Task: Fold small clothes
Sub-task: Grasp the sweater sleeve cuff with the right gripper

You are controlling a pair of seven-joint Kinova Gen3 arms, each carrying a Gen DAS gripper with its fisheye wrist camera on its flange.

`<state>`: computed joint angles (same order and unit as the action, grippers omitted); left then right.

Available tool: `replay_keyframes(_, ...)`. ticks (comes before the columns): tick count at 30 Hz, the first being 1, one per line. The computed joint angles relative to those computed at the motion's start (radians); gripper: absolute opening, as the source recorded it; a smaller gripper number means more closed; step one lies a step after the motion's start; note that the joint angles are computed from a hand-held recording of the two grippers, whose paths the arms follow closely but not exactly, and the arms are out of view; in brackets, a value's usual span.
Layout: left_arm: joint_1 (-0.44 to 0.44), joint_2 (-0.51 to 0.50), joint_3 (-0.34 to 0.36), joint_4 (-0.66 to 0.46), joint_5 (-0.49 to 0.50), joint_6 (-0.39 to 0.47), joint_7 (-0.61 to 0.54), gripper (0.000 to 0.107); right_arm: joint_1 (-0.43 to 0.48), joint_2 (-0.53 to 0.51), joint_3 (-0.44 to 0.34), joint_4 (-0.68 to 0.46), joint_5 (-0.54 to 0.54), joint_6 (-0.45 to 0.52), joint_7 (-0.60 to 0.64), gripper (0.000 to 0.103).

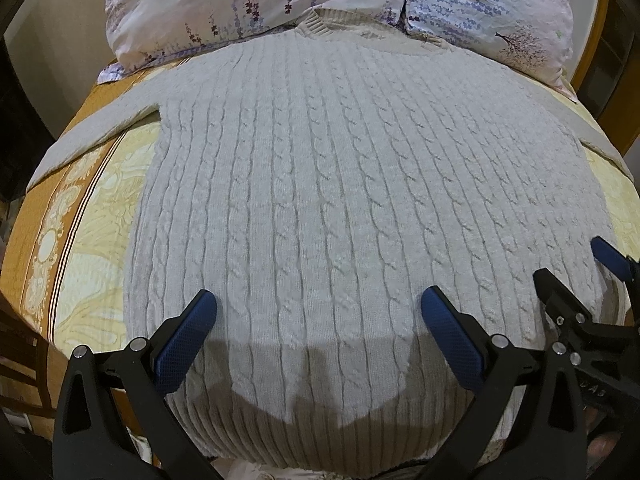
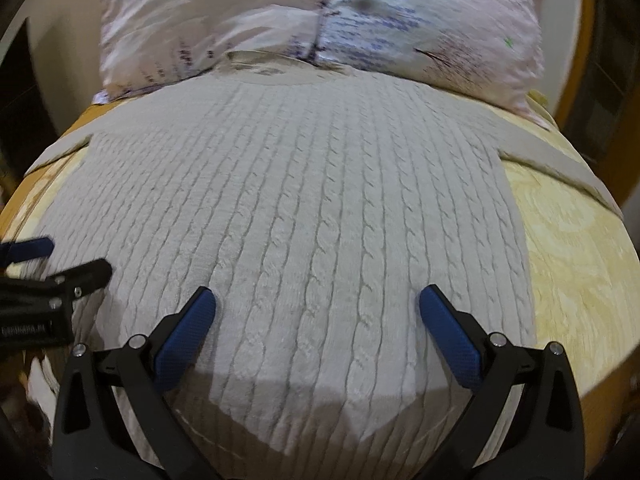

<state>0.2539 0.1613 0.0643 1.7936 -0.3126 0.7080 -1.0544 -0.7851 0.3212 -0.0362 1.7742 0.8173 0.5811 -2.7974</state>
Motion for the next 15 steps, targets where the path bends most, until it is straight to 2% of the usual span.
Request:
replay_keyframes(3,-0.032,-0.001,-0.003,0.009,0.044,-0.056,-0.063,0.102,0.077,-0.02,-0.017,-0.003,-0.096,-0.051,0.087,0.101)
replay_keyframes(8,-0.264,0.007,0.144,0.003,0.239,-0.153,-0.267,0.102,0.224,-0.071,0.022,0.016,-0.26,-0.174,0.15,0.101)
replay_keyframes(12,-0.431,0.038,0.26,-0.024,0.402,-0.207,-0.429,0.102,0.322,-0.07,0.078,-0.02,-0.343,-0.177,0.171,0.094)
replay_keyframes(13,-0.442,0.048,0.26,-0.038,0.431,-0.201,-0.468,0.102,0.368,-0.064,0.079,-0.03,-0.383,-0.187,0.19,0.092)
replay_keyframes(15,-0.407,0.072,0.207,-0.084,0.44,-0.175,-0.497,0.102,0.461,-0.046,0.062,-0.052,-0.465,-0.197,0.23,0.083)
